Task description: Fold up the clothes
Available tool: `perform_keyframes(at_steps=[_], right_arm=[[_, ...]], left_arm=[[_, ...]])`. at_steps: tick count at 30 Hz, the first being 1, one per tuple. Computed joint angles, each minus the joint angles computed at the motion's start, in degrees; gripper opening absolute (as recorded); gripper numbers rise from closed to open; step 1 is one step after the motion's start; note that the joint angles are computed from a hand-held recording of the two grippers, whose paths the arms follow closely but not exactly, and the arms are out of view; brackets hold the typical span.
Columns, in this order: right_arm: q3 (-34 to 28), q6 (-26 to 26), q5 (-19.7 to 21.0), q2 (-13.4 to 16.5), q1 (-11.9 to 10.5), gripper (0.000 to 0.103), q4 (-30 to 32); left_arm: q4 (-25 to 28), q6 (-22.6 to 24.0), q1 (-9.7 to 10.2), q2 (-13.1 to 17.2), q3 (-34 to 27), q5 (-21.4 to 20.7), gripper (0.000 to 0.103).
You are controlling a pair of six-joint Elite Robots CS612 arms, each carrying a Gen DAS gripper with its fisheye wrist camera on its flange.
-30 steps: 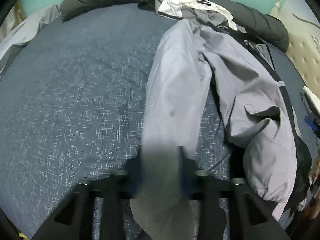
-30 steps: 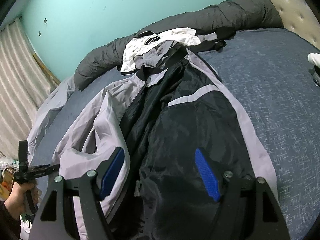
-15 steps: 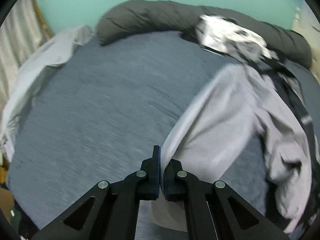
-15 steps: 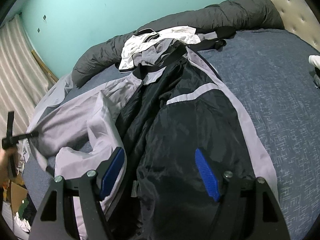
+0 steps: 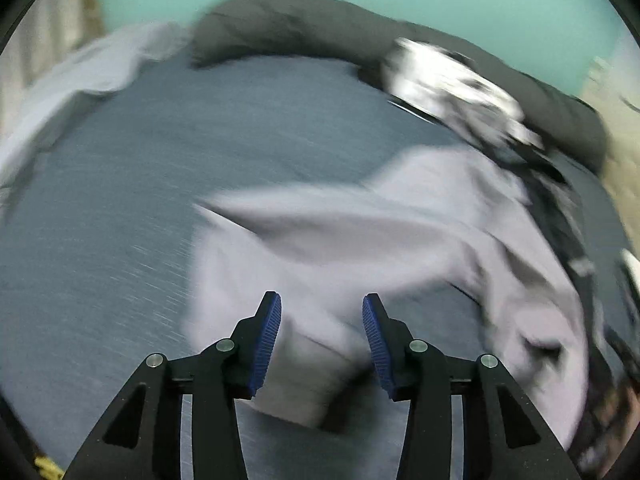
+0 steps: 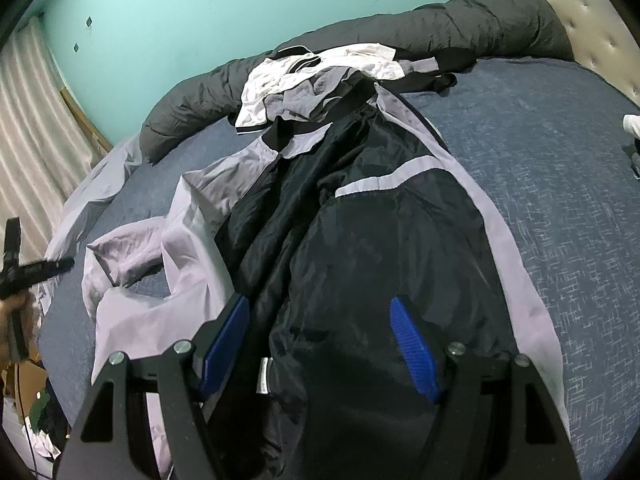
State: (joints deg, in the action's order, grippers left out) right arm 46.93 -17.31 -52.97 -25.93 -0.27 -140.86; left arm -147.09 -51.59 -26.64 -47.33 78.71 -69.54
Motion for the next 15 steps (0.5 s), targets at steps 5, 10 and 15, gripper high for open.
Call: perform_keyframes(at_steps=[5, 10, 15], right_arm=[[0.81, -0.25, 0.17, -0.5, 0.0, 0.074, -0.35], [0.76, -0.71, 0.33, -0.48, 0.0, 0.074, 0.09], [0.88, -0.98, -0.08, -0.61, -0.05, 0.074, 0.35]], left_arm=[[-5.35, 3.66, -1.95, 3.42, -2.37, -8.44, 0.053], [-4.64, 5.2, -3.39, 6.59, -5.96, -10.36, 0.053], [-8.08, 5.24, -3.79, 8.1, -6.58, -14.45, 0.059]])
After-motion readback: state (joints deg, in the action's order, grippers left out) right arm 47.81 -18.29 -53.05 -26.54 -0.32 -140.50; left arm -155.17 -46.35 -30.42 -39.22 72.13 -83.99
